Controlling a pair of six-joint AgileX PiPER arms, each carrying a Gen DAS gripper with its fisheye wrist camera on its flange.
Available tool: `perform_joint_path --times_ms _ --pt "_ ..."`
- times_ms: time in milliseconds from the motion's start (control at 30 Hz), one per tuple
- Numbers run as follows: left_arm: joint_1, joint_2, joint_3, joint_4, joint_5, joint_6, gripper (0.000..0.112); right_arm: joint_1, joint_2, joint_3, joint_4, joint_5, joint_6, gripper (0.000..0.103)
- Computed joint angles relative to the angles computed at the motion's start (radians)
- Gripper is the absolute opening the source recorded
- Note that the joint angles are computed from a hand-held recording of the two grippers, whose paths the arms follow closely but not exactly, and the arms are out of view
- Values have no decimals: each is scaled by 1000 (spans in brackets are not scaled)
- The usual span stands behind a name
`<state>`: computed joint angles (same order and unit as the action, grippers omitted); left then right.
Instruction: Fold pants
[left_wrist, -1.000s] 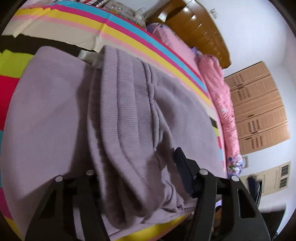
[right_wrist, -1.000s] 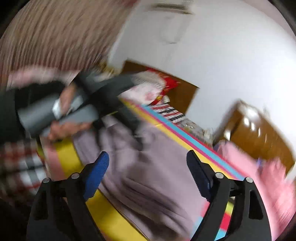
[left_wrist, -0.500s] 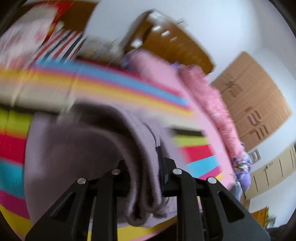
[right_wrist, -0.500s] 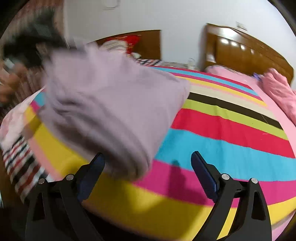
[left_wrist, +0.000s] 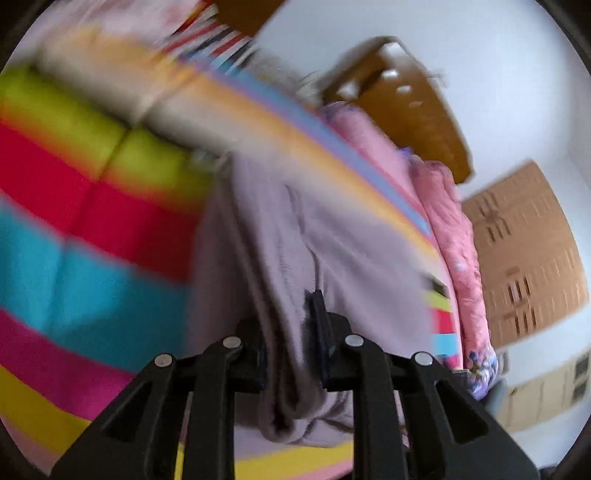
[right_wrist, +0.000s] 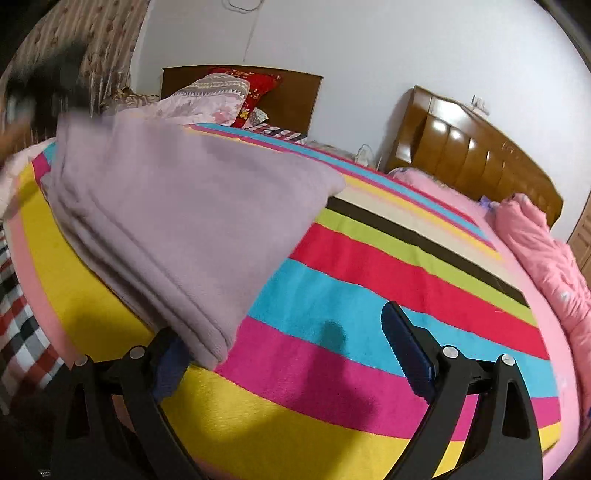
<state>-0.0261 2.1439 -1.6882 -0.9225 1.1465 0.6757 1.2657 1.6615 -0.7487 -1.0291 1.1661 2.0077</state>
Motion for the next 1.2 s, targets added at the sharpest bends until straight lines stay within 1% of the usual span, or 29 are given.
perform_joint_path --times_ms 33,67,100,200,333,367,433,467,500,533,567,600,633,667,700,733,767,800,833,867,933,967,1000,1033,1067,1100,1133,1167,1200 --pt "42 17 24 -83 42 59 20 1 3 -2 1 1 -6 90" --pt "66 20 62 -157 57 118 20 -1 2 -1 2 -2 -7 90" --pt "76 7 95 -191 49 153 20 -7 0 -1 1 -8 -8 90" --pt "68 -77 154 -180 9 182 19 -35 -21 13 -6 -38 -13 90" --pt "90 -154 182 -182 42 216 19 -44 -40 31 -10 -65 0 90" --pt "94 -150 177 -148 39 208 20 -45 -42 33 -12 -69 3 91" --pt "97 -116 189 -74 -23 176 29 -52 -56 49 -22 -92 11 91" --pt "104 -82 177 -76 -23 172 30 -59 -64 55 -25 -102 7 92" --pt "129 -48 174 -118 16 188 33 -62 -68 54 -22 -105 -5 92" --pt "142 -45 194 -162 31 216 34 -61 -78 56 -20 -108 -27 92" --pt "155 -77 226 -178 6 232 44 -61 -94 62 -21 -114 -47 92" --pt "163 -135 271 -161 -59 233 70 -54 -135 80 -21 -137 -80 92" --pt "156 -204 335 -157 -159 238 74 -37 -193 110 -34 -170 -104 92" --pt "154 -290 400 -150 -244 257 74 -3 -270 154 -70 -204 -95 92" --pt "152 -390 466 -183 -289 315 74 29 -332 188 -109 -221 -61 92" --pt "146 -456 526 -255 -294 404 76 50 -388 212 -144 -234 -35 92" --pt "134 -505 552 -303 -259 471 77 54 -447 226 -188 -251 -10 92" --pt "98 -542 557 -316 -235 503 81 32 -466 225 -214 -277 -10 92" --pt "56 -563 556 -303 -247 502 87 -23 -477 217 -251 -344 -17 92" --pt "-25 -577 545 -256 -294 477 88 -75 -476 209 -276 -411 -28 92" --pt "-195 -565 521 -90 -414 379 88 -212 -415 169 -370 -601 -20 92" --pt "-263 -521 477 10 -459 283 88 -239 -386 152 -380 -651 -36 92" --pt "-309 -468 453 110 -485 200 85 -283 -332 120 -363 -742 -91 92" --pt "-323 -450 464 178 -504 144 76 -294 -268 88 -305 -798 -167 93" --pt "-320 -405 494 206 -548 122 69 -292 -230 76 -284 -813 -203 96" --pt "-302 -388 517 195 -574 140 47 -262 -186 68 -303 -789 -209 96" --pt "-262 -385 539 143 -567 194 46 -216 -165 72 -354 -731 -176 97" --pt "-212 -403 568 51 -520 278 46 -198 -157 89 -419 -712 -124 97" --pt "-153 -404 587 -49 -446 366 45 -193 -156 99 -458 -710 -86 97"
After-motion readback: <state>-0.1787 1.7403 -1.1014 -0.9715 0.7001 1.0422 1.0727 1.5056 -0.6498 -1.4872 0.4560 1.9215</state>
